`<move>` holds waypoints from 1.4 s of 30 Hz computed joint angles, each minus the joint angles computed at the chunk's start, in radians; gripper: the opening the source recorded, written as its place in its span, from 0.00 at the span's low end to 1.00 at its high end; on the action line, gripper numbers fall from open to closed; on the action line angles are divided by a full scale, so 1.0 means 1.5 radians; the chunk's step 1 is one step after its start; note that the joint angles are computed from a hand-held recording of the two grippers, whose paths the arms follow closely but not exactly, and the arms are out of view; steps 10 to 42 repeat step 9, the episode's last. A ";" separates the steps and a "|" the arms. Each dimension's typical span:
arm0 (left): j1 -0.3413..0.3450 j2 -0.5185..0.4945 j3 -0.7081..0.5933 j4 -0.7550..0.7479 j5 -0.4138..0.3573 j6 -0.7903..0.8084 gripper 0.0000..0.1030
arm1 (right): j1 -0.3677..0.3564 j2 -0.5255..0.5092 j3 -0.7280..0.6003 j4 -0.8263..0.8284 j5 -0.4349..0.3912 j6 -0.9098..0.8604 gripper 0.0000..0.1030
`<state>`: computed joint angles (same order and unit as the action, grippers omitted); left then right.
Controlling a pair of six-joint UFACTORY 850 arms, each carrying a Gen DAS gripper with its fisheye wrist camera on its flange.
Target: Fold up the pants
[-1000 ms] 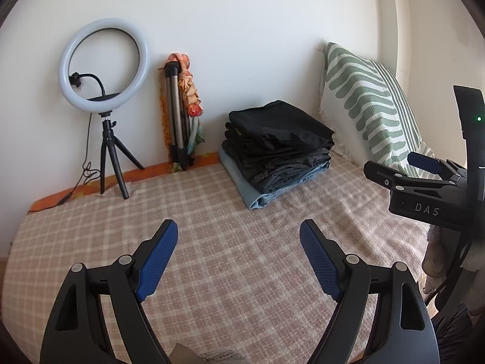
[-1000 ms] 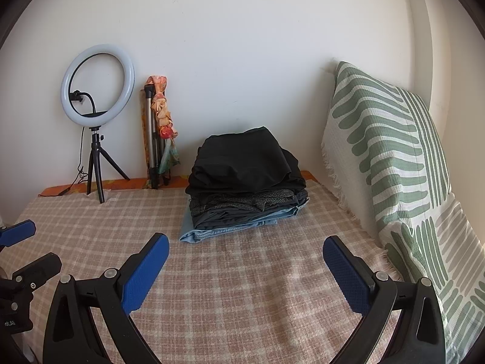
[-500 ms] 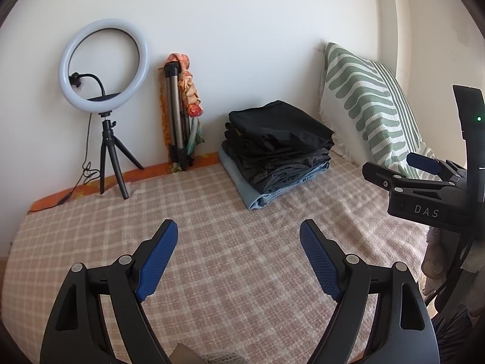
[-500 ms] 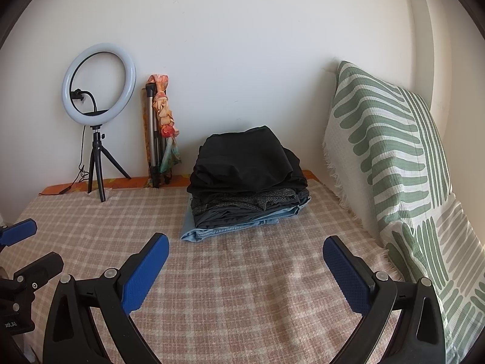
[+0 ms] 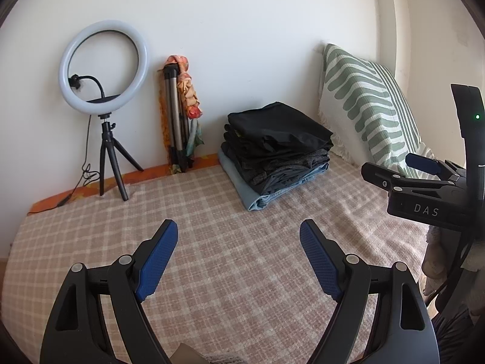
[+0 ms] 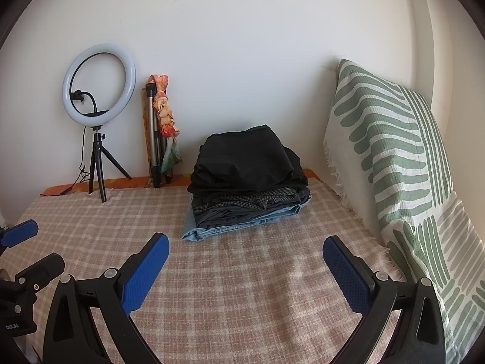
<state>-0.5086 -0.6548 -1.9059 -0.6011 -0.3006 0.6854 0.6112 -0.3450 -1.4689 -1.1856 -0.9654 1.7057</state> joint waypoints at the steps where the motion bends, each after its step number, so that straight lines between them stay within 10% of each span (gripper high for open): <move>1: 0.000 0.000 0.000 0.000 0.001 0.000 0.80 | 0.000 0.000 0.000 0.000 0.000 0.001 1.00; 42: -0.002 -0.002 -0.002 0.027 0.004 -0.030 0.80 | 0.006 -0.007 -0.008 0.005 -0.003 -0.002 1.00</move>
